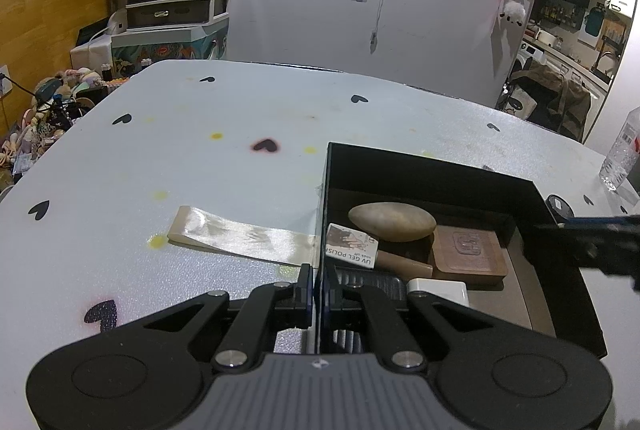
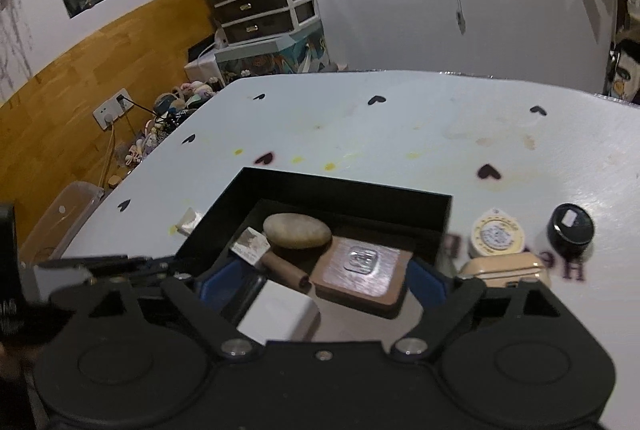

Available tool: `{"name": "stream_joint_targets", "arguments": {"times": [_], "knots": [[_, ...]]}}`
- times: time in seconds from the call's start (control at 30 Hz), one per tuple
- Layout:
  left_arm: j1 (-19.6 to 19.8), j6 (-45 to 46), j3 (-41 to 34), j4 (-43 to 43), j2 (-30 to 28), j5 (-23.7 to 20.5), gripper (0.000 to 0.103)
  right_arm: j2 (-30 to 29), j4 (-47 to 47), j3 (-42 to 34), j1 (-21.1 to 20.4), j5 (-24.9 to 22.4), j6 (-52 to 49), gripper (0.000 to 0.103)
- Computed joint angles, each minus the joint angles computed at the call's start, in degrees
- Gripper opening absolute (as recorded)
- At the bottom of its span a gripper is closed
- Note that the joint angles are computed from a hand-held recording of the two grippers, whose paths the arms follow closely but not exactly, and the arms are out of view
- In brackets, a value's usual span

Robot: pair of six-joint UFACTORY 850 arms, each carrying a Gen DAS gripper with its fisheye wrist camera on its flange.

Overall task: Organize rigid objects
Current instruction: 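Move the right tool back to the beige earbud case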

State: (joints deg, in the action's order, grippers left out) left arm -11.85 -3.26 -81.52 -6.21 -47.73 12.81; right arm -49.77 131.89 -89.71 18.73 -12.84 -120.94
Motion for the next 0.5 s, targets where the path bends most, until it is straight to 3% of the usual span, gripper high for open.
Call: {"name": "stream_joint_targets", "arguments": {"times": [0.1, 0.3, 0.5], "knots": [[0.01, 0.10, 0.02, -0.07, 0.01, 0.00, 0.004, 1.05, 4.48, 2.71, -0.44, -3.06, -5.46, 0.102], [0.01, 0.22, 0.00, -0.15, 0.01, -0.02, 0.004, 2.54, 13.45, 6.89, -0.86, -7.11, -15.50, 0.103], [0.03, 0.25, 0.02, -0.22, 0.06, -0.07, 0.004, 2.93, 25.37, 8.72, -1.52, -7.26, -26.01, 0.103]]}}
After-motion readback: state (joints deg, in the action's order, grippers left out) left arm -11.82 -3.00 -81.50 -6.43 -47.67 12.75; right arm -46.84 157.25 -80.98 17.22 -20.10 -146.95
